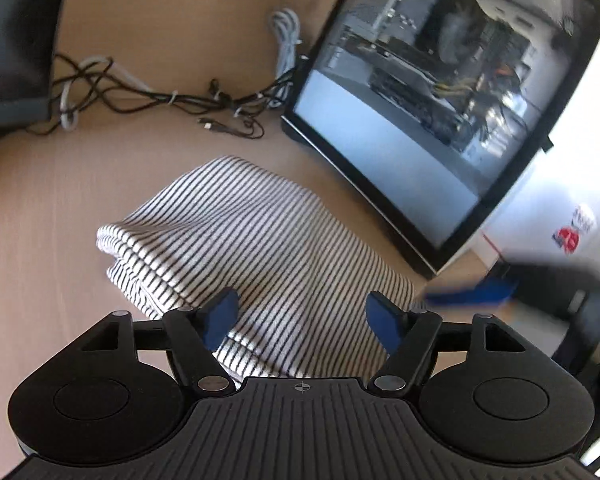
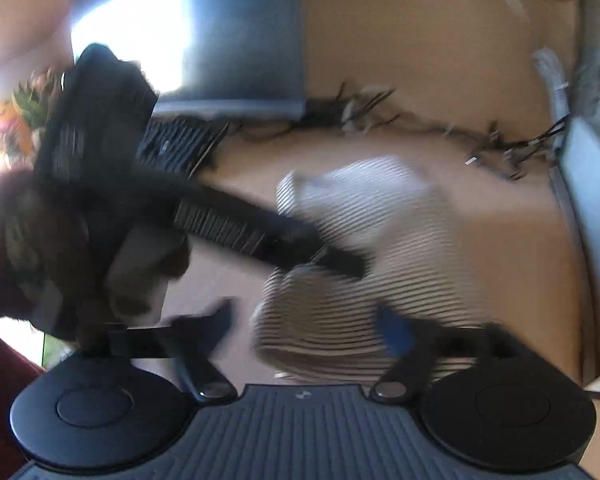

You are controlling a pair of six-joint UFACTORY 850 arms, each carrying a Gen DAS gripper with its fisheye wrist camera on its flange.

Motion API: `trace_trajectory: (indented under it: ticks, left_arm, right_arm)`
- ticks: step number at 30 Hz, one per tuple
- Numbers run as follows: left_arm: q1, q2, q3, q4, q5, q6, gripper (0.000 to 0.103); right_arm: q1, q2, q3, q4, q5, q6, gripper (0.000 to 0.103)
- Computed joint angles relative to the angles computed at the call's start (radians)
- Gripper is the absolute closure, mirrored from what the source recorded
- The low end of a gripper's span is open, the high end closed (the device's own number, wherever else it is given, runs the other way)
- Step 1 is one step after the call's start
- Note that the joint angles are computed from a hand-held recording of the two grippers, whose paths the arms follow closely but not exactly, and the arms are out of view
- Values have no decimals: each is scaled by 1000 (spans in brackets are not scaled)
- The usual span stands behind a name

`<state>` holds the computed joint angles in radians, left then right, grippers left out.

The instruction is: Fold clothes

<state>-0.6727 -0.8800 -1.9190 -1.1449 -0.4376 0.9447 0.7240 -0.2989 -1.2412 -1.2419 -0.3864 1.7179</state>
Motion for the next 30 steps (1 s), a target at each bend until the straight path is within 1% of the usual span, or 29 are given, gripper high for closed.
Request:
trace_trajectory:
  ticks: [2,4,5,7,8,12,14,16,17,18,19,20,21,23,26,28,30]
  left_arm:
    - [2,-9,-13,-21,-15,-7,22]
    - [12,-2,8,-67,-27,13,22]
    - [9,-21,-24,-44,-29,-6,22]
    - [3,-18,-22,-7,-17,1,22]
    - [2,-16,-20,-1,-17,6,21]
    - [6,-11,-6,-15,-25,34,21]
    - [9,-12,-4,-30,-32,44,21]
    - [11,-13,-3,-40,-38,55,21]
    - [13,-14,-2,-44,-42,60,21]
    - [15,-17,-6,-48,-49,65,21]
    - [17,-21,-11,-46,-57,59,21]
    - [19,-25,-16,-40,-66,49,21]
    - [21,-22,-9,-48,-62,56,21]
    - [26,-18,4,-81,-66,77,21]
    - [34,-15,18,-129,-81,107,21]
    - [36,-15,21,-140,-84,117,20]
    - [38,-14,25,-147,-86,124,20]
  right_arm:
    - [-4,25,10,30,-35,-44,0]
    - [-9,38,9,80,-70,-115,0]
    - [-10,35,-1,107,-99,-154,0]
    - [-11,6,-39,143,-163,-207,0]
    - [-20,4,-45,133,-162,-193,0]
    - [-61,-1,-63,35,-152,12,0]
    - [-83,-32,-106,77,-165,12,0]
    - [-103,-81,-164,172,-173,-61,0]
    - [-114,-112,-204,261,-183,-150,0]
    - [-121,-162,-256,365,-218,-255,0]
    - [-125,-232,-326,468,-284,-360,0]
    - [-130,-285,-379,543,-330,-434,0]
    - [-133,-302,-396,580,-336,-467,0]
    - [-133,-306,-403,590,-332,-466,0]
    - [-130,-313,-430,625,-364,-552,0]
    - [-116,-330,-463,577,-396,-561,0]
    - [-104,-347,-496,519,-401,-558,0]
